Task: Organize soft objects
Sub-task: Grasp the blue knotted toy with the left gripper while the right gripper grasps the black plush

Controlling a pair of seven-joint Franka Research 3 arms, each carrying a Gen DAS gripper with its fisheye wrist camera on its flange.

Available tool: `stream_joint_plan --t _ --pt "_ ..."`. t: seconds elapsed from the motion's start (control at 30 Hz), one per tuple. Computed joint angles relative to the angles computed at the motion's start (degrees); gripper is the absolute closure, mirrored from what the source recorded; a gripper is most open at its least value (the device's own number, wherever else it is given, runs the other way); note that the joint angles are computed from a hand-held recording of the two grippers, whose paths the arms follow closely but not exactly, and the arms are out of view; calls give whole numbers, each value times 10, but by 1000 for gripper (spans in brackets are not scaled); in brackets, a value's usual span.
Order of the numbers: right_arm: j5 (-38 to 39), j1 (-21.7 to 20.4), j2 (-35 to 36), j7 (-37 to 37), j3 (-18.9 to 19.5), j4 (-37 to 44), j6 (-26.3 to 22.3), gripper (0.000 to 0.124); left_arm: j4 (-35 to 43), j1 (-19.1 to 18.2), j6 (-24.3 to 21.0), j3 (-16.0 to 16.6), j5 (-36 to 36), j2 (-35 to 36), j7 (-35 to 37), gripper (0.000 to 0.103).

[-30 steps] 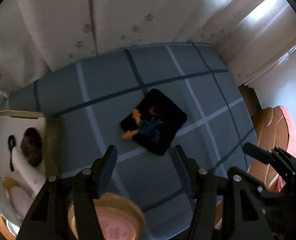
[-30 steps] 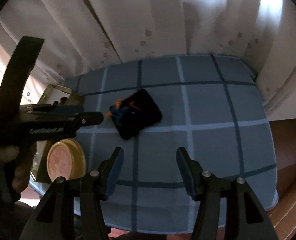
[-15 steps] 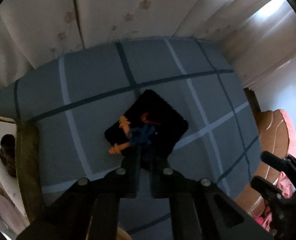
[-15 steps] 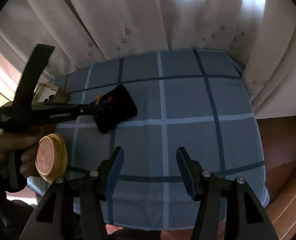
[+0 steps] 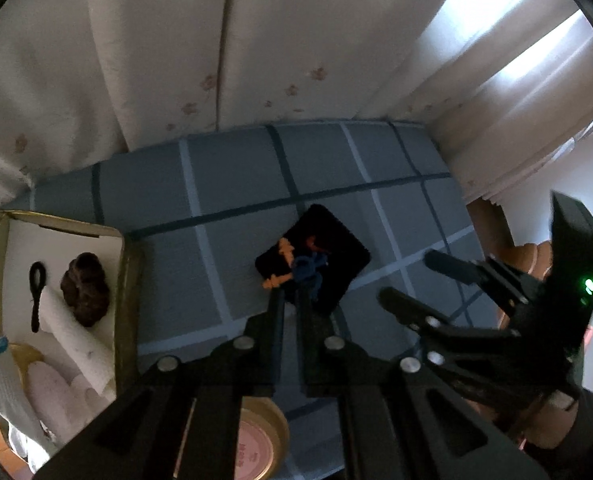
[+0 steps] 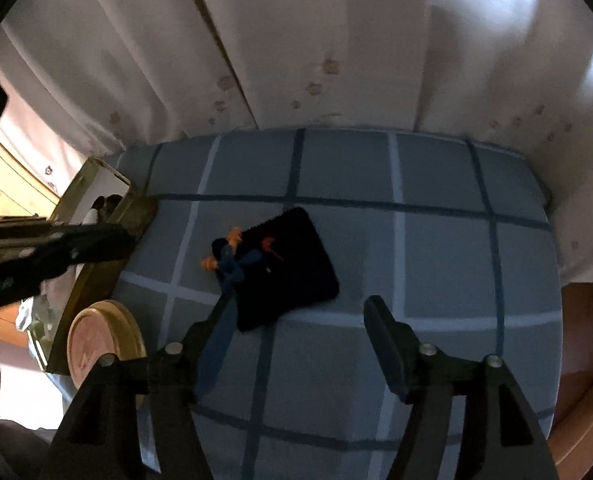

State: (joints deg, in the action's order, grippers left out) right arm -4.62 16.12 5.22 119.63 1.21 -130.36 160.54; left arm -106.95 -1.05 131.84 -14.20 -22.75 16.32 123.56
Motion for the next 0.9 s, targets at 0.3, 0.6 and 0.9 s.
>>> stream_joint_plan --t 0.3,0.6,0.9 --pt "-34 -7 -18 37 -9 -22 -31 56 17 -18 -1 -5 41 35 -33 55" --pt "-36 -41 -79 55 7 -93 -35 56 47 -50 20 -14 110 95 -74 51" --pt "-14 -56 -73 40 13 -98 -15 56 62 -27 30 -27 121 107 -92 99"
